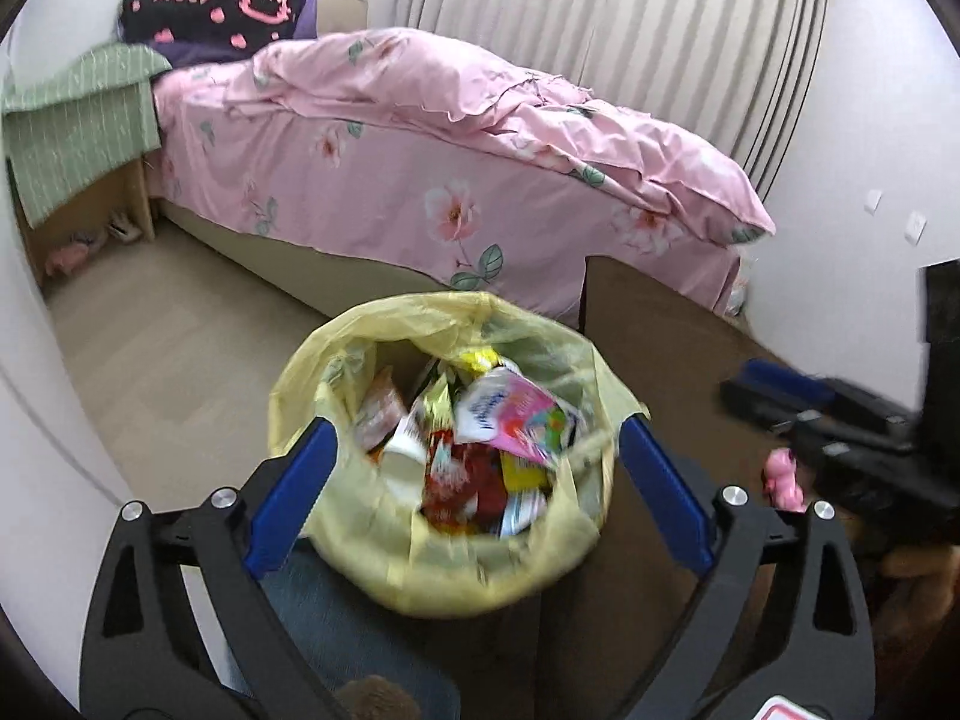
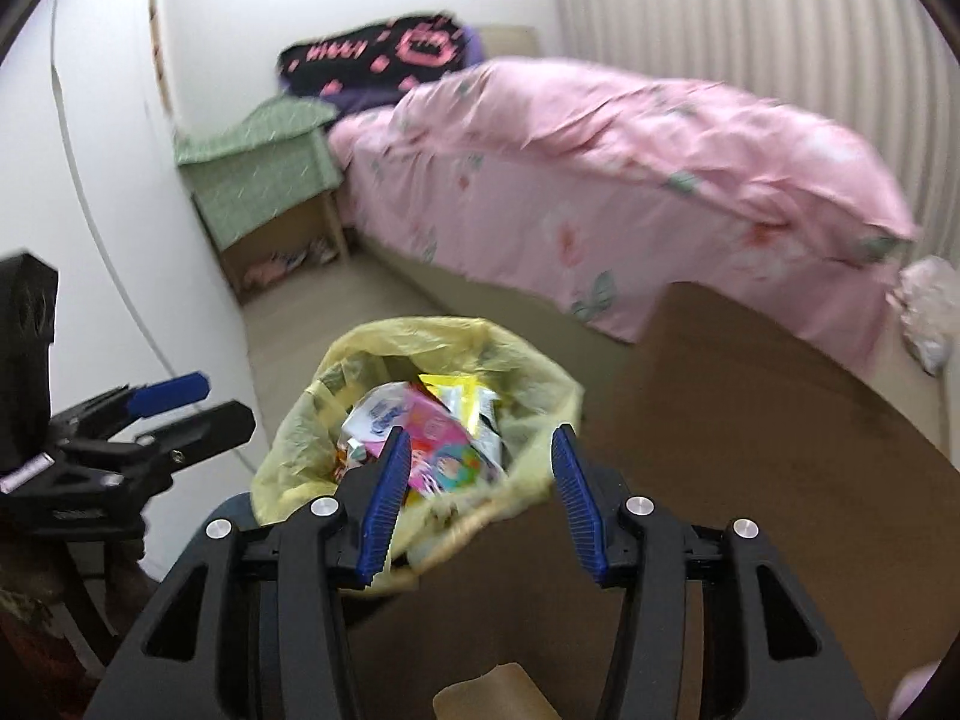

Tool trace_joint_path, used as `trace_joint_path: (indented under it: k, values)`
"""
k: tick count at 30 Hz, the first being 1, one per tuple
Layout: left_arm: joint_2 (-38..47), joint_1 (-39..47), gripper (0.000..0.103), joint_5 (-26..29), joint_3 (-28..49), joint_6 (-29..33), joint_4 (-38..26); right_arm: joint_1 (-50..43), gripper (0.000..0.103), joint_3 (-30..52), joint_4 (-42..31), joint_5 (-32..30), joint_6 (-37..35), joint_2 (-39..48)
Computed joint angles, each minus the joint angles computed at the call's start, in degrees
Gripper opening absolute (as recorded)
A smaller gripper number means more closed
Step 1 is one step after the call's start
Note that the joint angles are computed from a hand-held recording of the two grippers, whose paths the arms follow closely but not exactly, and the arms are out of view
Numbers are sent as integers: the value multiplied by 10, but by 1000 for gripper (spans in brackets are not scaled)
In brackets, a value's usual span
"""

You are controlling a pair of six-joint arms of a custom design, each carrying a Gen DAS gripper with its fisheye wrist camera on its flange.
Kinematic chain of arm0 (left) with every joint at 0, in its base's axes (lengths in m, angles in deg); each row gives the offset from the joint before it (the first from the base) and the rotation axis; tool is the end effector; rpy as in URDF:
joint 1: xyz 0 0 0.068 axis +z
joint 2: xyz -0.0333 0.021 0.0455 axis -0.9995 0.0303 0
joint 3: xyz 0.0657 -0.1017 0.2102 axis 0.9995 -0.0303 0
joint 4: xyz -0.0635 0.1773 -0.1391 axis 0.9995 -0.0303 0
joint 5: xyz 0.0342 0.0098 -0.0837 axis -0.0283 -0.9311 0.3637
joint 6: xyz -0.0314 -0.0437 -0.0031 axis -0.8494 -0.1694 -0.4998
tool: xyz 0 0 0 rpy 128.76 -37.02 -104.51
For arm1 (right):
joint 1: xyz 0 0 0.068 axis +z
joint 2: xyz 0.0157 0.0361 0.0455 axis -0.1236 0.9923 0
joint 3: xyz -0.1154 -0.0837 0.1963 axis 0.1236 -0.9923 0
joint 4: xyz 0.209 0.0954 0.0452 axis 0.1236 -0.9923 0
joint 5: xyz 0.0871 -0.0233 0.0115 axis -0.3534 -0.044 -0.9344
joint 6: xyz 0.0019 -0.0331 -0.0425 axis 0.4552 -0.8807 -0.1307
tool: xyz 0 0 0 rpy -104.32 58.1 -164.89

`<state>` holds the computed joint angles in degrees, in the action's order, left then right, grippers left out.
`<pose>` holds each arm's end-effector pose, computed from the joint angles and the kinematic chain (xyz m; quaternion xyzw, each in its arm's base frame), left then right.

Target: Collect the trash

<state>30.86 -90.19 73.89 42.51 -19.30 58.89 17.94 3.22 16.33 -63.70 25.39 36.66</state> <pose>0.3235 -0.0208 0.1736 0.0736 0.8989 -0.1365 0.4098 0.3013 0.1375 0.1951 -0.0696 0.8954 0.1105 0.4257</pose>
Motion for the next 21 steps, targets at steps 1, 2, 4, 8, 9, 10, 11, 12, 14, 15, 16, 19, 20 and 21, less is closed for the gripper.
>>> trace_joint_path:
  k: [1,2,4,8,9,10,11,12,14,15,16,19,20,21]
  values:
    - [-33,-10,91,-18,-25,4,-7,10,46,-38,-1,21,10,-46]
    - [-58,-16,91,-26,-43,7,-11,21,46,-62,-10,42,17,-82]
    - [-119,-36,91,-50,-88,7,-20,53,46,-108,-48,102,39,-162]
    - [-213,-79,90,-134,-140,-20,-63,107,48,-160,-139,161,100,-278]
    - [-235,-85,90,-139,-150,-24,-74,136,48,-182,-159,189,120,-320]
    - [-258,-89,90,-134,-161,-21,-82,154,48,-192,-173,212,134,-340]
    - [-270,-95,90,-135,-166,-22,-86,177,48,-200,-194,241,155,-359]
    - [-294,-99,90,-135,-176,-20,-91,190,48,-205,-209,259,171,-371]
    - [-321,-105,90,-134,-184,-20,-102,222,48,-214,-237,291,210,-395]
    - [-334,-109,90,-133,-187,-19,-108,235,48,-217,-246,303,227,-402]
    - [-343,-116,90,-137,-188,-20,-114,245,48,-220,-252,314,238,-404]
    - [-359,-128,90,-143,-191,-15,-121,257,48,-217,-256,326,254,-391]
    - [-365,-131,90,-146,-193,-13,-120,255,48,-217,-254,322,253,-390]
    - [-369,-133,90,-150,-195,-12,-120,256,48,-217,-254,320,253,-392]
